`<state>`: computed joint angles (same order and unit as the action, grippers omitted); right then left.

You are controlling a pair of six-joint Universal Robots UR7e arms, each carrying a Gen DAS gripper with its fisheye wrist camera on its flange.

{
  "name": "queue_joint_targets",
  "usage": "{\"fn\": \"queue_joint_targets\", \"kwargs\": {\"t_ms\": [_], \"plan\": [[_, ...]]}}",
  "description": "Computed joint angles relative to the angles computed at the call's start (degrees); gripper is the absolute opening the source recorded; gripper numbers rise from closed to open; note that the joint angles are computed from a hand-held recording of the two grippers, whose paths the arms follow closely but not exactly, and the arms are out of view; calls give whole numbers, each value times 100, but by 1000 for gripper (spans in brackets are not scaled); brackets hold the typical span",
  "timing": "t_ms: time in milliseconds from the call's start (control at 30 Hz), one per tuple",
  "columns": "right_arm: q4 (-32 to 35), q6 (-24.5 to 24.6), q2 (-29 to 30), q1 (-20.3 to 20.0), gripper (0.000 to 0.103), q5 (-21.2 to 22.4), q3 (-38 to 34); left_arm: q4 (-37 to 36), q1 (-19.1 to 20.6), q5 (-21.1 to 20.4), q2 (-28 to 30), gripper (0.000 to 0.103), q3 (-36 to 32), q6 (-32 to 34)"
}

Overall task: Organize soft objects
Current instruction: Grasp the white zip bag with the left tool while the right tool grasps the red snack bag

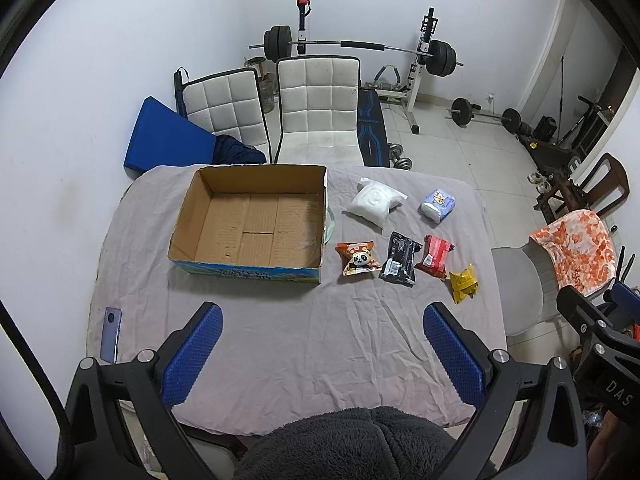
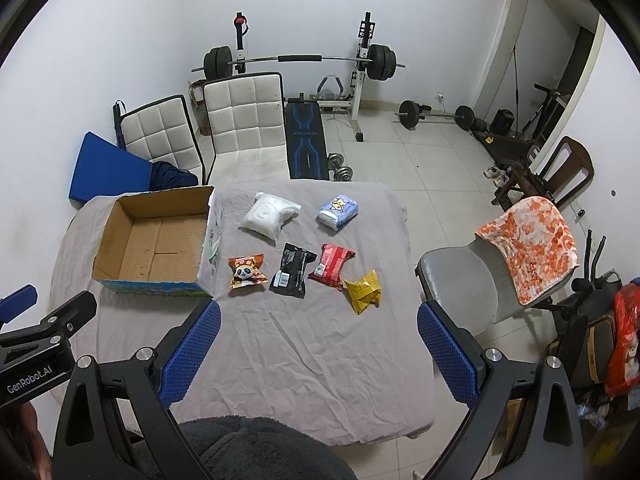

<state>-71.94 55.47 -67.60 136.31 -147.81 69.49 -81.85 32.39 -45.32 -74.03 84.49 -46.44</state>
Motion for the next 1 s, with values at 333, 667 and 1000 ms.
{"fn": "queue_joint_targets", "kwargs": {"t_ms": [333,667,1000], "plan": [[-323,-24,-170,-216,101,185,313,-601,169,-235,60,103,122,467],[-1277,-616,-478,-1426,101,480,769,-1969,970,-678,1061,103,-401,1710],[-2607,-1783,-131,-3204,101,1318,1135,-1746,1780,-1050,2741,103,-1710,2075]]}}
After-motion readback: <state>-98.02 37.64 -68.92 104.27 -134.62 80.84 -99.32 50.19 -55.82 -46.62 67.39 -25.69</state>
